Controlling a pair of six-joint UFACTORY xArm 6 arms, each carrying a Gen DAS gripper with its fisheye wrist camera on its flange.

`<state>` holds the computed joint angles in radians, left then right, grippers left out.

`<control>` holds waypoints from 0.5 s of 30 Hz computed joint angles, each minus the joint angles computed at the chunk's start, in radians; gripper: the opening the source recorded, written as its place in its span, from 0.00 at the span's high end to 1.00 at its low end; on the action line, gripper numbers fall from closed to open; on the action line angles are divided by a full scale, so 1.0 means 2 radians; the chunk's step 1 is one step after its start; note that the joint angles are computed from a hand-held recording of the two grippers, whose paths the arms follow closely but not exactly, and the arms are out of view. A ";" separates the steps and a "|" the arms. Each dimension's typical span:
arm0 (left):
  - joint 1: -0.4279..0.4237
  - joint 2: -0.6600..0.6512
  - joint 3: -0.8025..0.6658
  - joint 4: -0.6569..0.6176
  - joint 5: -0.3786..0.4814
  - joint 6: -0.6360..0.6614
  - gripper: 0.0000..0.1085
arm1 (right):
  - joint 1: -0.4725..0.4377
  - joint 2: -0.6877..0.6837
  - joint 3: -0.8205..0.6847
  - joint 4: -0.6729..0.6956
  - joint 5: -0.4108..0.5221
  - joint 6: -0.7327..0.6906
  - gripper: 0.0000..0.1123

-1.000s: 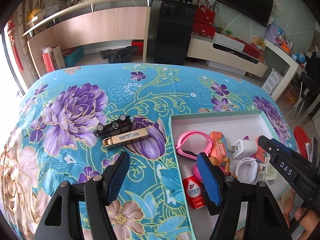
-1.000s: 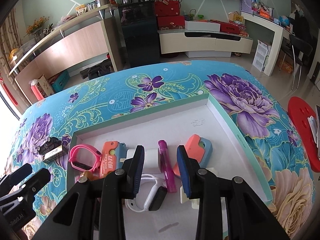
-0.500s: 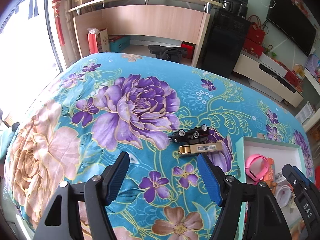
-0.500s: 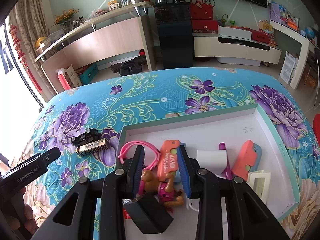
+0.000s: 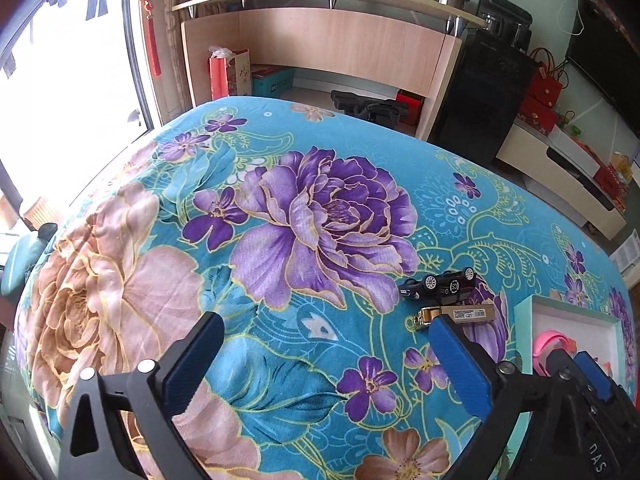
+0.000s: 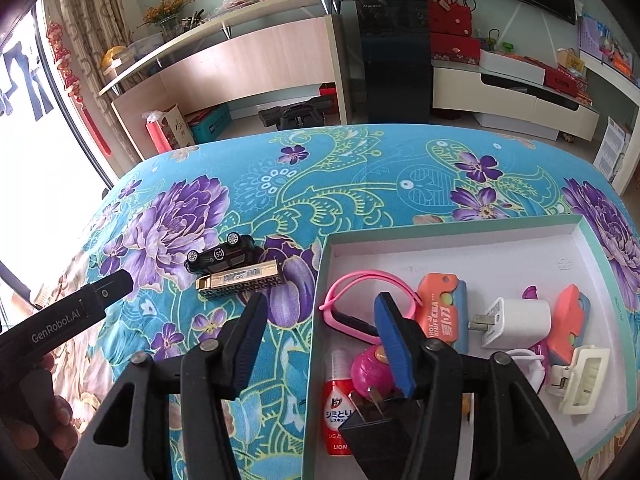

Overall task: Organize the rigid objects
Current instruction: 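Move the right tool to the gold harmonica while the left tool approaches the black toy car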

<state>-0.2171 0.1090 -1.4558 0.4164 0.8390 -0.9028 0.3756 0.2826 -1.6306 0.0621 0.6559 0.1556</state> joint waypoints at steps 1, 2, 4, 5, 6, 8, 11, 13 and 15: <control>0.001 0.000 0.000 0.004 0.001 -0.002 0.05 | 0.001 0.001 -0.002 0.001 -0.001 -0.001 0.47; 0.002 0.001 0.001 0.005 0.002 -0.001 0.05 | 0.002 0.003 -0.003 0.002 -0.003 -0.002 0.43; 0.004 0.003 0.002 0.007 0.004 0.000 0.05 | 0.005 0.008 -0.008 -0.006 -0.004 0.003 0.39; 0.004 0.004 0.001 0.007 0.006 0.001 0.05 | 0.006 0.010 -0.010 -0.009 -0.004 0.004 0.38; 0.005 0.005 0.001 0.006 0.008 0.002 0.05 | 0.007 0.013 -0.013 -0.010 -0.005 0.003 0.38; 0.007 0.007 0.001 0.005 0.007 0.002 0.05 | 0.010 0.018 -0.018 -0.009 -0.009 0.000 0.34; 0.009 0.012 -0.003 0.008 0.006 0.001 0.05 | 0.013 0.029 -0.028 -0.009 -0.016 -0.003 0.32; 0.011 0.018 -0.008 0.004 0.008 0.005 0.05 | 0.015 0.039 -0.039 -0.003 -0.016 -0.006 0.32; 0.013 0.025 -0.013 -0.003 0.012 0.011 0.05 | 0.016 0.049 -0.050 0.004 -0.013 -0.010 0.32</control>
<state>-0.1920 0.1581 -1.4826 0.4111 0.8623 -0.8814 0.4083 0.3802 -1.7314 0.0710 0.6302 0.1353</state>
